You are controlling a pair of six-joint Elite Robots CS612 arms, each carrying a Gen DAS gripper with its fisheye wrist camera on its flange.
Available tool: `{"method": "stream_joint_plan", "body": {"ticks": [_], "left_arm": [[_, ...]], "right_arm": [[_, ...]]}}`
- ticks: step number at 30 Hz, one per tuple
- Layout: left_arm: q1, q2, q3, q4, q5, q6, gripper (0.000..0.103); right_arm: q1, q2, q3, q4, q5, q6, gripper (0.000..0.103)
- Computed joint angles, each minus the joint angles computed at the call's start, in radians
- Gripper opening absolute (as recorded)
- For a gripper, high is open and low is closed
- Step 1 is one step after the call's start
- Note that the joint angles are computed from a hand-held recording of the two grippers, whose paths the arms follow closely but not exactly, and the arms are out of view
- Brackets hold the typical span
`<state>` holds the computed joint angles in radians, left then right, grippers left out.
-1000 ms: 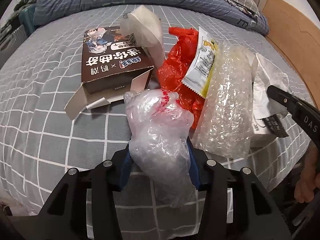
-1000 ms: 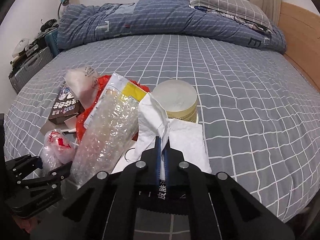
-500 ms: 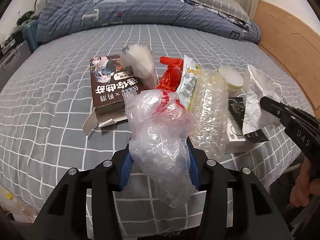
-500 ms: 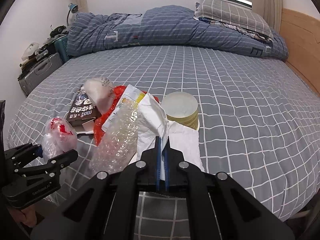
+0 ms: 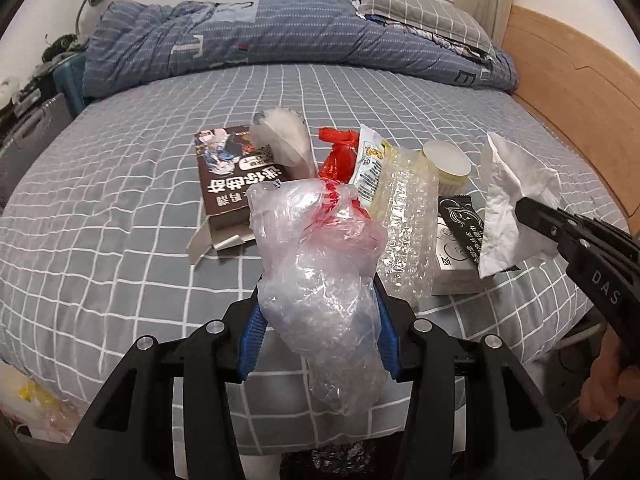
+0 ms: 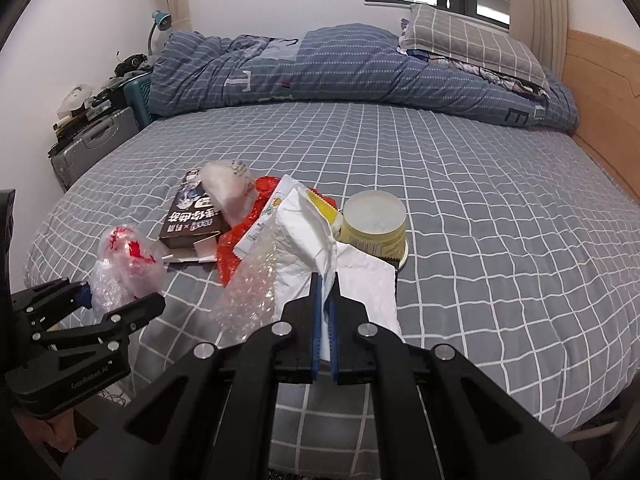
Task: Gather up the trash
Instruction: 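Lift the plastic bag and tissues and carry both toward the black trash bin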
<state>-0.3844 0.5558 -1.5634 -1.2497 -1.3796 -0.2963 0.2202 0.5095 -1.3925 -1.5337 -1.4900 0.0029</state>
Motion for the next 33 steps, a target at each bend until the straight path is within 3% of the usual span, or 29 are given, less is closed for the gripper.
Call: {"method": "stream_joint_plan", "body": {"ticks": [19,33], "left_arm": [[-0.025,0.034,-0.119,0.077,0.035,-0.045,0.047],[-0.05,0.087,-0.252,0.218,0.039,-0.105,0.047]], "right_arm": [[0.017,0.053,-0.146,0.09,-0.002,0.001,0.003],[0.046,0.098,-0.243,0.206,0.005,-0.017,0.003]]}}
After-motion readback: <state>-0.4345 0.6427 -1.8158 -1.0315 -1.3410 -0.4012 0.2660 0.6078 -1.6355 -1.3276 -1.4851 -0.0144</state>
